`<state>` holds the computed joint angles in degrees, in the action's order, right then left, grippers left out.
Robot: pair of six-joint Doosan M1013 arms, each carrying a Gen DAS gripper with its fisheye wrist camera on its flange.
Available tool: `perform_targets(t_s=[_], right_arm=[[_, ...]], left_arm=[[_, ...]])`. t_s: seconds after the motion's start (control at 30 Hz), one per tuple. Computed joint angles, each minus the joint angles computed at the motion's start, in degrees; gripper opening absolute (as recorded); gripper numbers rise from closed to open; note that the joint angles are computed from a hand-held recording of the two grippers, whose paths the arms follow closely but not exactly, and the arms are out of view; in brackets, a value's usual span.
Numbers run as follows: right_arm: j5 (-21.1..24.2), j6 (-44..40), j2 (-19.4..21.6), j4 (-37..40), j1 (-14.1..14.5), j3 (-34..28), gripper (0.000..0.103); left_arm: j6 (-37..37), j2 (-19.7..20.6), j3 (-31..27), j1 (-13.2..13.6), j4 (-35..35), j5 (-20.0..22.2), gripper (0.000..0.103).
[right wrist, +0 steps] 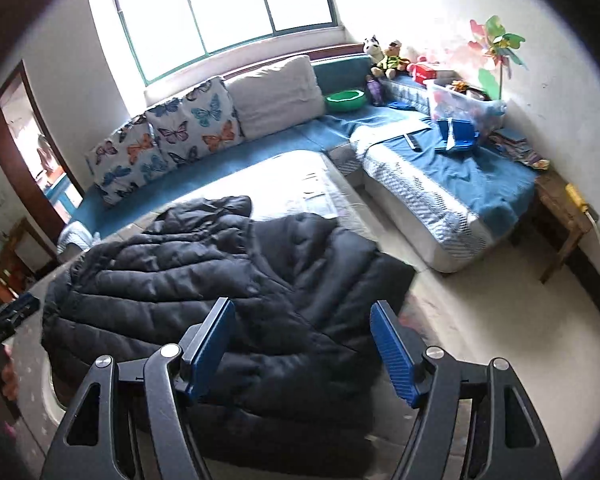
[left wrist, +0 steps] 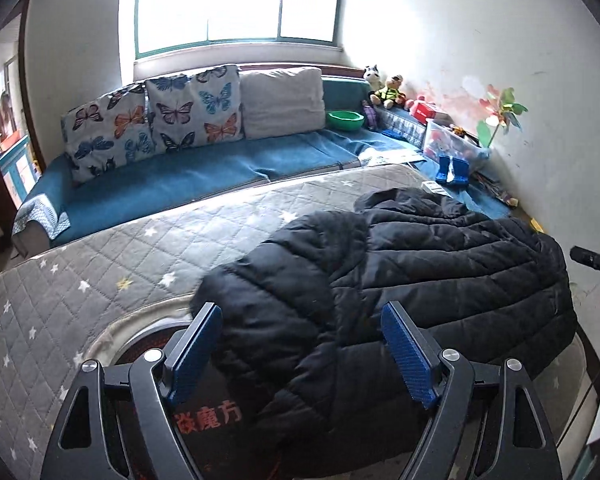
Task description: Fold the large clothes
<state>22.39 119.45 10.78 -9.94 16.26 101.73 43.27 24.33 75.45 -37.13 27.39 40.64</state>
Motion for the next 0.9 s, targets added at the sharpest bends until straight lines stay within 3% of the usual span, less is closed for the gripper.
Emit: perform_targets(t_s=[0.3,0.43,0.63,0.9], right_arm=[[-3.19,2.36,1.2,-2.77,0.92,-0.29,0.077],[-1.0,1.24,3.18,-2.01,1.01,-1.77,0.077],[1.82,5.66,5.58,-7.98,1.26,-3.42,0.077],[4.43,4.84,7.56,-8.5,1.13,-4.96,0.078]], left_arm=[[4.98,4.74,-4.24,1.11,-5.13,-1.0,0.088],[6.19,6.84,-6.1,1.64,-5.81,-0.52,0.088],[9.78,10.19,-9.59,2.66,-8.72,2.41,0.088],[13.71,12.63,-10.98,5.39,-19.57,1.24,0.088]])
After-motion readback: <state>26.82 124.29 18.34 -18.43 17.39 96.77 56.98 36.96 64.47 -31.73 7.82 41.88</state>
